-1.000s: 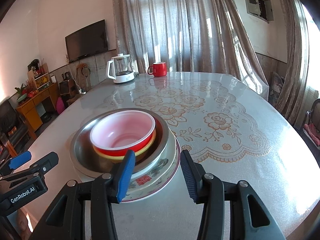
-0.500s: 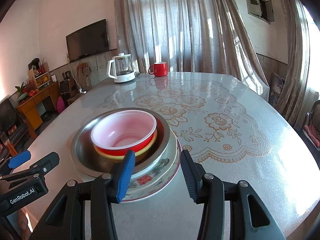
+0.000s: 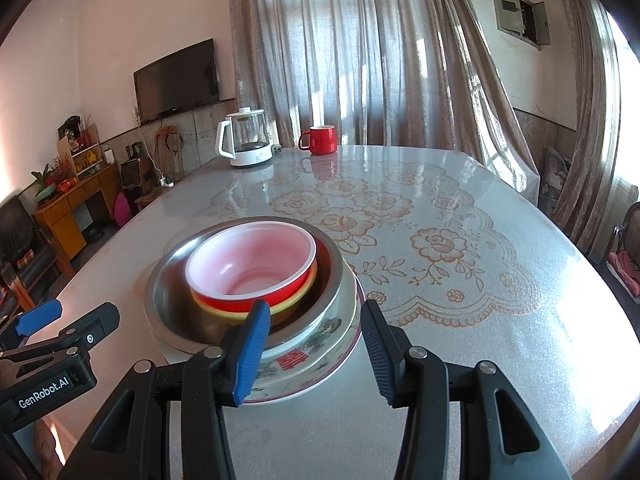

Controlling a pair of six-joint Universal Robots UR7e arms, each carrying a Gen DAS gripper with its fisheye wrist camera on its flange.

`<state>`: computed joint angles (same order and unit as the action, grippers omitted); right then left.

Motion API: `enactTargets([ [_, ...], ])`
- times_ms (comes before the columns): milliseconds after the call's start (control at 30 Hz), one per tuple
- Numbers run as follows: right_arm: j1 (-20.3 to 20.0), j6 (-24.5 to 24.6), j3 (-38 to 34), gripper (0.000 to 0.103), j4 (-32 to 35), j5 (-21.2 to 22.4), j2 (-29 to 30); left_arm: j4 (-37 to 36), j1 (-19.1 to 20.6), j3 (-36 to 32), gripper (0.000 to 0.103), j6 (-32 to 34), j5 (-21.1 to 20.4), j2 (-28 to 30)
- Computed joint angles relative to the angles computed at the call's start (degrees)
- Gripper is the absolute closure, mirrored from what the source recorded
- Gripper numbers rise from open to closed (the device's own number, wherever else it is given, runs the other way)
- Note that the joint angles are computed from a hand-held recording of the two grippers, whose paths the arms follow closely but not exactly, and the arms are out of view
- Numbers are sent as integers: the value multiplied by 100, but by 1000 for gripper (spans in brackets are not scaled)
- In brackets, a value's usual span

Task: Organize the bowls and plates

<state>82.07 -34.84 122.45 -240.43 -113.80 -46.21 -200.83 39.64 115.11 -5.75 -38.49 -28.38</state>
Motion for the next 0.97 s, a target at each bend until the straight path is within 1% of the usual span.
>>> enactTargets([
  [700, 30, -28, 10, 56, 30, -4, -44, -110, -27, -11, 11, 116, -25, 4],
  [767, 28, -29, 11, 56, 33, -2, -48, -219, -33, -11, 12, 161, -10, 28],
  [833, 25, -25, 11, 56, 24, 14, -48, -369, -41, -12, 12, 275, 23, 63],
  [933, 1, -53, 15, 56, -6, 73, -94, -361, -22, -17, 12, 297, 3, 47],
  [967, -35, 17, 38, 56, 58, 118, -175, -306, -10, -28, 12, 268, 18, 31],
])
